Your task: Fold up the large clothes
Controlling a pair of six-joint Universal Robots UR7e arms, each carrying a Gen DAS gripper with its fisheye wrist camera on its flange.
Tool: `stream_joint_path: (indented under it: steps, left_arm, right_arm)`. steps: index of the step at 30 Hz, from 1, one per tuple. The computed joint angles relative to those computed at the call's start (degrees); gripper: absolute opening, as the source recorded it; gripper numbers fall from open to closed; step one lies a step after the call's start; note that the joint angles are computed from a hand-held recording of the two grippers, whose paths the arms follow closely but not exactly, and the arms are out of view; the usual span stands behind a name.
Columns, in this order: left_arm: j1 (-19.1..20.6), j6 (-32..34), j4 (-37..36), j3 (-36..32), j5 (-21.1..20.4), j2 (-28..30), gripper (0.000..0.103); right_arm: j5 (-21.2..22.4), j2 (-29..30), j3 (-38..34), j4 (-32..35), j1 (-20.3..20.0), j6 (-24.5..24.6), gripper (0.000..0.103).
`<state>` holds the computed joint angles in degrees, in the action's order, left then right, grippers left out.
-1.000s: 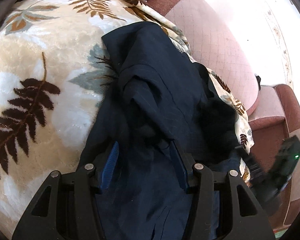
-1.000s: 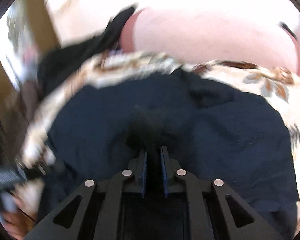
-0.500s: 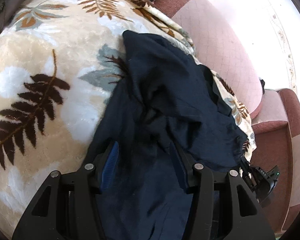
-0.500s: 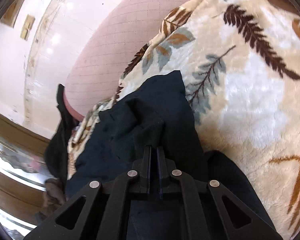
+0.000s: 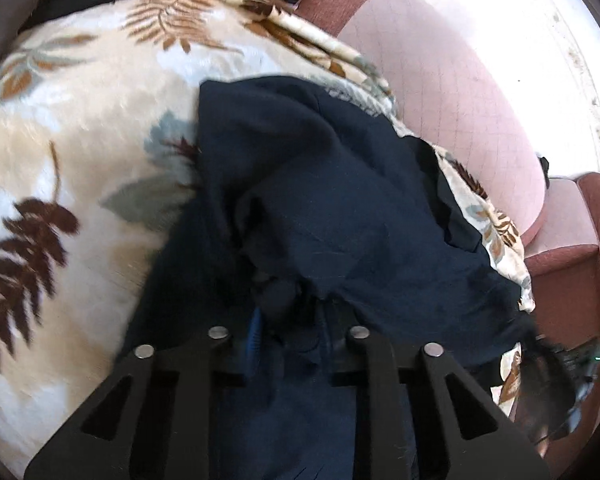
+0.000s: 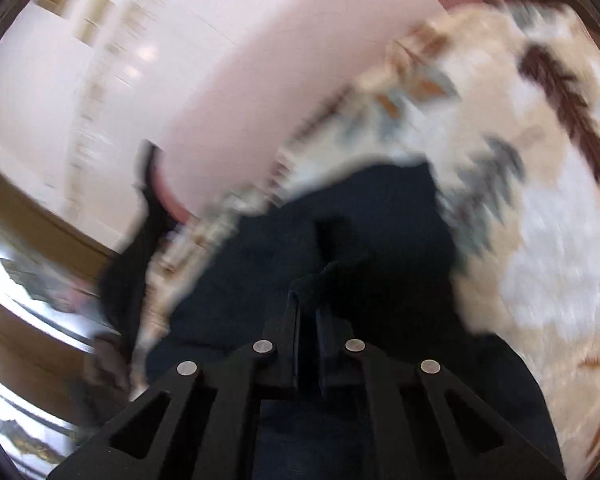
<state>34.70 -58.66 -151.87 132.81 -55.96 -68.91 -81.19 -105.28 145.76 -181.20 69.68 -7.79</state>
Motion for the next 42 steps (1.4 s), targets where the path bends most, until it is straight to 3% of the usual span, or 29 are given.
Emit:
stream_joint_path:
  steps: [2,3,4,6,7,8,11,13,15,17,18,20,21,23,25,30,32,34,38,42]
  left_arm:
    - [0.30,1.32,0.08,0.97,-1.62,-1.40,0.021]
    - [0.35,1.46,0.57,1.37,-2.43,-1.97,0.021]
    - [0.02,0.61,2.91,1.54,-2.50,-2.67,0.021]
    - [-1.13,-1.25,7.47,2.35,-1.31,-4.53,0.021]
    - [-1.44,-1.51,8.30,3.34,-1.57,-6.16,0.021]
    - [-1.55,-1.85,8.39,3.89,-1.95,-7.12,0.021]
    - [-2.85,-2.73,10.02,4.36,-1.03,-10.29,0.021]
    - [-3.52,-1.44,9.88,2.66,0.65,-9.53,0.021]
    - [-3.90,0.19,8.12,0.48,2.00,-7.30,0.021]
    - [-3.12,4.80,5.34,-2.21,2.27,-3.24,0.038]
    - [-2.79,5.47,6.79,-4.20,3.40,-0.43,0.041]
    - [-1.64,6.08,11.10,-7.43,4.13,4.28,0.042]
    - [-0.83,4.40,16.09,-9.44,4.77,7.04,0.042]
    - [-0.50,3.98,19.01,-10.32,6.27,9.19,0.046]
    - [-1.85,4.79,18.76,-9.10,6.83,8.16,0.046]
    - [-4.14,3.26,20.86,-5.83,2.19,2.71,0.045]
    - [-6.15,1.87,22.26,-3.58,-0.37,0.19,0.045]
    - [-8.69,0.33,24.12,-1.52,-1.80,-1.41,0.045]
    - [-15.19,-3.56,27.73,1.91,-4.22,-3.97,0.046]
    - [-21.36,-8.14,30.84,4.62,-6.85,-6.81,0.046]
  right_arm:
    - [7.01,-2.99,1.52,-2.01,-2.68,-0.36,0.005]
    - [7.56,-3.43,2.03,-2.91,-3.53,-0.12,0.005]
    - [6.35,-3.07,2.00,-2.98,-3.63,0.17,0.005]
    - [-1.62,-0.48,1.09,-1.83,-3.05,1.03,0.005]
    - [-4.50,0.77,0.83,-0.33,-4.70,0.88,0.005]
    - [-4.98,0.83,0.88,1.02,-6.11,1.30,0.005]
    - [1.40,-3.61,2.47,4.36,-10.80,3.00,0.013]
    - [-1.79,-5.61,4.21,-0.97,-8.45,4.93,0.019]
    - [-1.05,-7.55,6.49,-7.51,-7.31,4.64,0.027]
    - [-0.95,-7.43,7.10,-9.92,-5.58,2.85,0.030]
    - [-2.89,-6.12,6.65,-9.96,-3.79,1.40,0.030]
    - [-7.83,-2.83,4.94,-6.81,-1.08,-0.44,0.030]
    - [-11.52,-0.75,3.60,-3.89,0.20,-0.36,0.025]
    - [-17.08,3.30,1.68,0.85,0.10,-0.44,0.022]
    - [-16.62,2.54,1.88,1.35,-0.03,-1.37,0.021]
    - [-24.24,-1.20,0.43,10.13,5.72,-1.07,0.025]
    - [-26.18,-4.92,1.78,14.72,7.22,-2.25,0.025]
    - [-27.21,-9.19,3.19,20.69,7.66,-2.43,0.036]
    - [-31.14,-17.10,7.20,29.80,7.98,-3.49,0.036]
    - [-34.35,-29.47,11.48,39.51,8.57,-6.26,0.042]
